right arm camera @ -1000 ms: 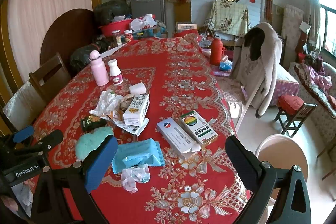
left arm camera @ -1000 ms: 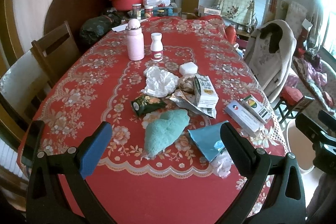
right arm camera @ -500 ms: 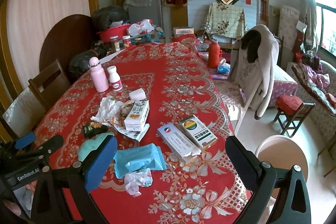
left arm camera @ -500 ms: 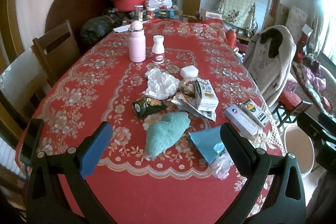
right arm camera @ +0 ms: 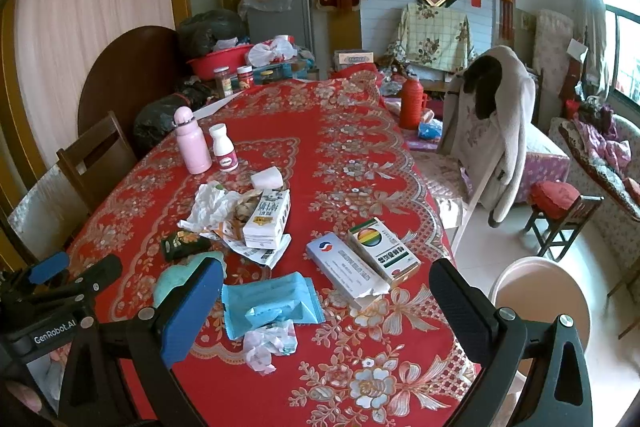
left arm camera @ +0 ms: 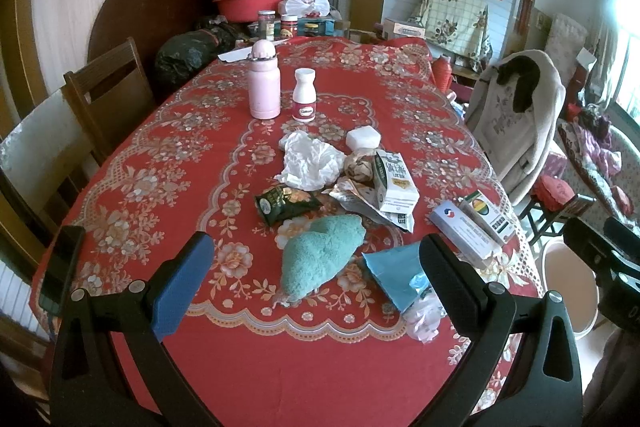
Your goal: Collect trash
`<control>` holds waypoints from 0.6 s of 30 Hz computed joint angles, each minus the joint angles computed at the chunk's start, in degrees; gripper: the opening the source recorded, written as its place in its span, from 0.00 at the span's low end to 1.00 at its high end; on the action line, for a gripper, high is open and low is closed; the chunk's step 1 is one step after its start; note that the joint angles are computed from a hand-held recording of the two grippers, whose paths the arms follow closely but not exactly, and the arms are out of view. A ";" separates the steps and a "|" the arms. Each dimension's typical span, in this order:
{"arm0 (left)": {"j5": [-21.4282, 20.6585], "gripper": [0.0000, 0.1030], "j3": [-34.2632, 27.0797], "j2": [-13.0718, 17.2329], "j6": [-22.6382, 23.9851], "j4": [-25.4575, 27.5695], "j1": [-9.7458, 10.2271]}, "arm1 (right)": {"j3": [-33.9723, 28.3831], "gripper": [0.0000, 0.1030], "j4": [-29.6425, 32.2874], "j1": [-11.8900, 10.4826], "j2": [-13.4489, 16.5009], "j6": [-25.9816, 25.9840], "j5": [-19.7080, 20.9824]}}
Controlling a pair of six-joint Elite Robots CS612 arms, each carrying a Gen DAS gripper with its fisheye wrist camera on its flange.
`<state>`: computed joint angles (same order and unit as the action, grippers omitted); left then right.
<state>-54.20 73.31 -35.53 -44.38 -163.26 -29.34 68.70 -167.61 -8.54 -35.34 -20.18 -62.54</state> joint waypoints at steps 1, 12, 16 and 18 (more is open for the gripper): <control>0.07 0.99 0.05 -0.04 0.03 -0.08 0.03 | -0.01 0.99 0.06 0.03 0.00 0.00 0.09; 0.56 0.99 0.44 -0.32 0.21 -0.60 0.29 | -0.39 0.99 0.28 0.07 0.17 0.02 0.73; 0.45 0.99 0.43 -0.27 0.14 -0.71 0.29 | -0.36 0.99 0.22 0.08 0.17 -0.03 0.61; 0.62 0.99 0.38 -0.25 0.04 -0.62 0.25 | -0.35 0.99 0.27 0.15 0.14 0.06 0.44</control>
